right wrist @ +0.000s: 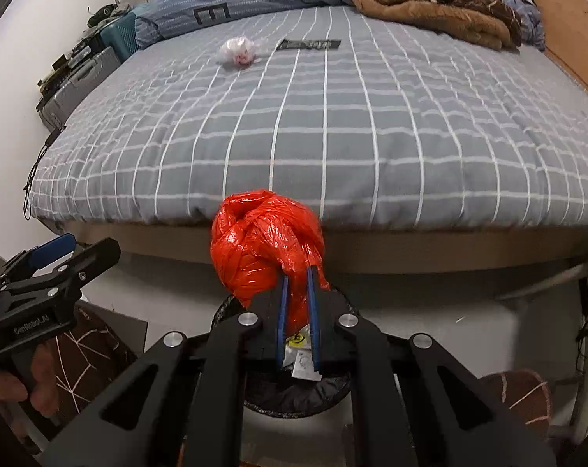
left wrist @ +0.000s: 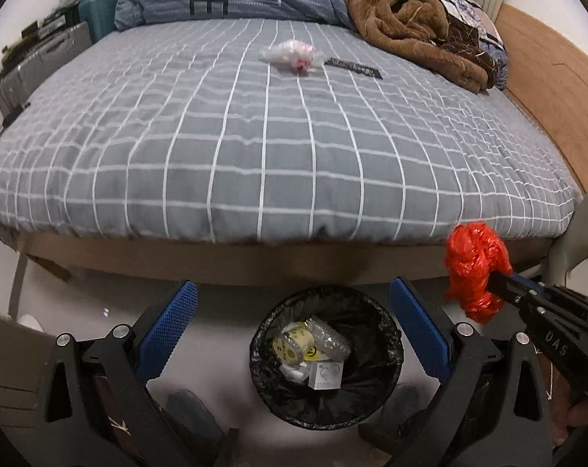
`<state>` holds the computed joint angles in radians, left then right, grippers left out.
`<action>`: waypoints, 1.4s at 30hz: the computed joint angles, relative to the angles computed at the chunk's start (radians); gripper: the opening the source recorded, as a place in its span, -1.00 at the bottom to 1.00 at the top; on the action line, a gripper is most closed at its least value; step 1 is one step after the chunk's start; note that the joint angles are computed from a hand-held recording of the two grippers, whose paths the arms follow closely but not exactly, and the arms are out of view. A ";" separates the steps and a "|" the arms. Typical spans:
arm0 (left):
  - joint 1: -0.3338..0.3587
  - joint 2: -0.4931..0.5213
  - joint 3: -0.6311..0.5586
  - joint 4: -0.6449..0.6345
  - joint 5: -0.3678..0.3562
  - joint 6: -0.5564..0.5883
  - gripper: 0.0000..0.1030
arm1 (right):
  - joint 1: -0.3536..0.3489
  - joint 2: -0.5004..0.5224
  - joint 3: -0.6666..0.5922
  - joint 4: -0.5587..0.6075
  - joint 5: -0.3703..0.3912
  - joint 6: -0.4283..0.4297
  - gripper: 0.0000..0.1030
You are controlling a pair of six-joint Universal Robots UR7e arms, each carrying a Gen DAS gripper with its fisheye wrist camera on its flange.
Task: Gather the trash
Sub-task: 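Carry the red bag down over the bin and open the right tool, then raise both tools toward the clear plastic bag and black packet on the bed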
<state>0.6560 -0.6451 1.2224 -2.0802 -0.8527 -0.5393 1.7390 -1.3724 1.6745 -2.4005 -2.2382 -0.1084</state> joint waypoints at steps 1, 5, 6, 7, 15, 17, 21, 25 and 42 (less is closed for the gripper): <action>0.001 0.000 0.003 0.005 -0.001 -0.004 0.89 | -0.002 -0.003 0.012 -0.003 0.000 0.002 -0.83; 0.006 -0.012 0.044 -0.003 -0.018 -0.016 0.89 | -0.016 -0.009 0.050 -0.002 0.002 0.013 -0.83; 0.008 -0.014 0.053 -0.003 -0.020 -0.022 0.89 | -0.019 -0.009 0.058 -0.005 0.000 0.014 -0.83; 0.010 -0.016 0.060 -0.005 -0.022 -0.024 0.89 | -0.019 -0.009 0.058 -0.005 0.000 0.014 -0.83; 0.022 -0.030 0.128 -0.011 -0.030 -0.034 0.89 | -0.046 -0.001 0.105 -0.011 -0.002 0.023 -0.83; 0.026 -0.030 0.135 -0.009 -0.033 -0.038 0.89 | -0.051 0.003 0.108 -0.008 0.001 0.023 -0.82; 0.031 -0.030 0.148 -0.009 -0.039 -0.035 0.89 | -0.054 0.013 0.108 0.000 0.000 0.024 -0.82; 0.035 -0.028 0.150 -0.012 -0.042 -0.035 0.89 | -0.058 0.028 0.105 0.006 0.000 0.024 -0.82; 0.030 -0.030 0.138 -0.014 -0.034 -0.025 0.89 | -0.049 0.019 0.109 -0.051 -0.005 -0.015 0.22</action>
